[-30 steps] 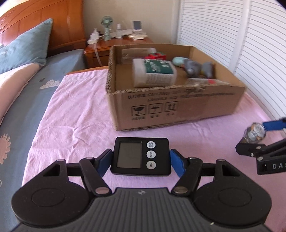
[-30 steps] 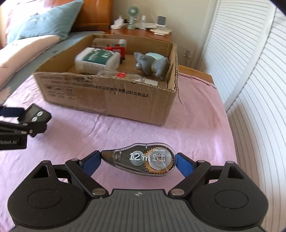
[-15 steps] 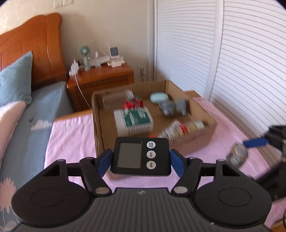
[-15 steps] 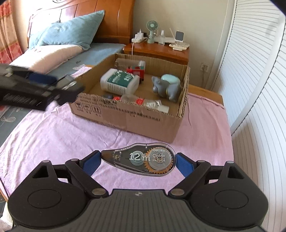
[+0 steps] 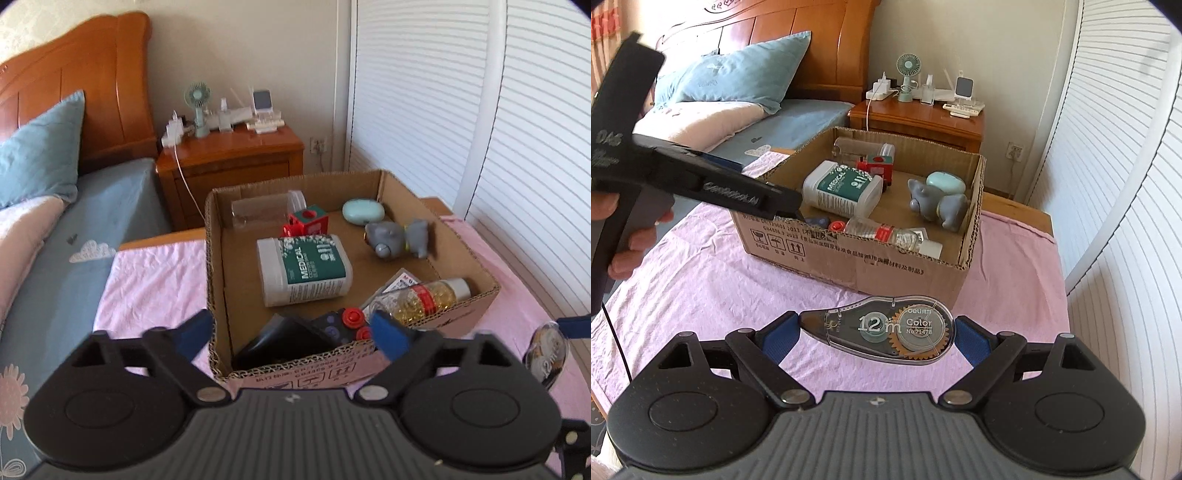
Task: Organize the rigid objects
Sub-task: 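Carry the scale and tape dispenser into the box and open both grippers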
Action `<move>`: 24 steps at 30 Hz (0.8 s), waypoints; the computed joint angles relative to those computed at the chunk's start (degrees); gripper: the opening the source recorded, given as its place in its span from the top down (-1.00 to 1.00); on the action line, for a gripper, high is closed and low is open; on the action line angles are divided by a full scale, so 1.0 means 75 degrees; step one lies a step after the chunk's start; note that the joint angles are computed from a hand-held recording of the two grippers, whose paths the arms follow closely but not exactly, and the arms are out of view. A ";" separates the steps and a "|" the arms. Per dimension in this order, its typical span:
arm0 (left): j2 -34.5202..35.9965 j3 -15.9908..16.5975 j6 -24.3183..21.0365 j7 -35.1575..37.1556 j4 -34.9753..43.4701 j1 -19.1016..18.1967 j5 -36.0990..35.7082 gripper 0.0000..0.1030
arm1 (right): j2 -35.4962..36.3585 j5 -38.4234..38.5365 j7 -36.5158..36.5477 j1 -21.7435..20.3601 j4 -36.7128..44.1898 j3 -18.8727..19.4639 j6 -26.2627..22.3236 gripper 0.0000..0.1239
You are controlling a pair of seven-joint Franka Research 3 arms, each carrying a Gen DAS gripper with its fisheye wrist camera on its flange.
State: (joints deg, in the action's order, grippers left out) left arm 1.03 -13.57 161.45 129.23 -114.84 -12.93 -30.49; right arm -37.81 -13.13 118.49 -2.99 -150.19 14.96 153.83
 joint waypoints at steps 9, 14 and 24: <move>-0.1199 0.0421 -0.0152 -0.0058 -0.0919 -0.0300 -0.0394 -0.97 | 0.0026 0.0003 -0.0063 -0.0179 0.0193 -0.0088 0.0328 -0.49; -0.1930 0.0755 0.0268 -0.0464 -0.1725 -0.0673 -0.0074 -0.97 | 0.0568 -0.0013 -0.0032 -0.0429 0.0773 -0.0067 0.0235 -0.49; -0.2463 0.1415 0.0560 -0.0882 -0.2388 -0.1362 0.0453 -0.97 | 0.2410 -0.1070 0.0831 -0.0521 0.2439 -0.0281 -0.0244 -0.49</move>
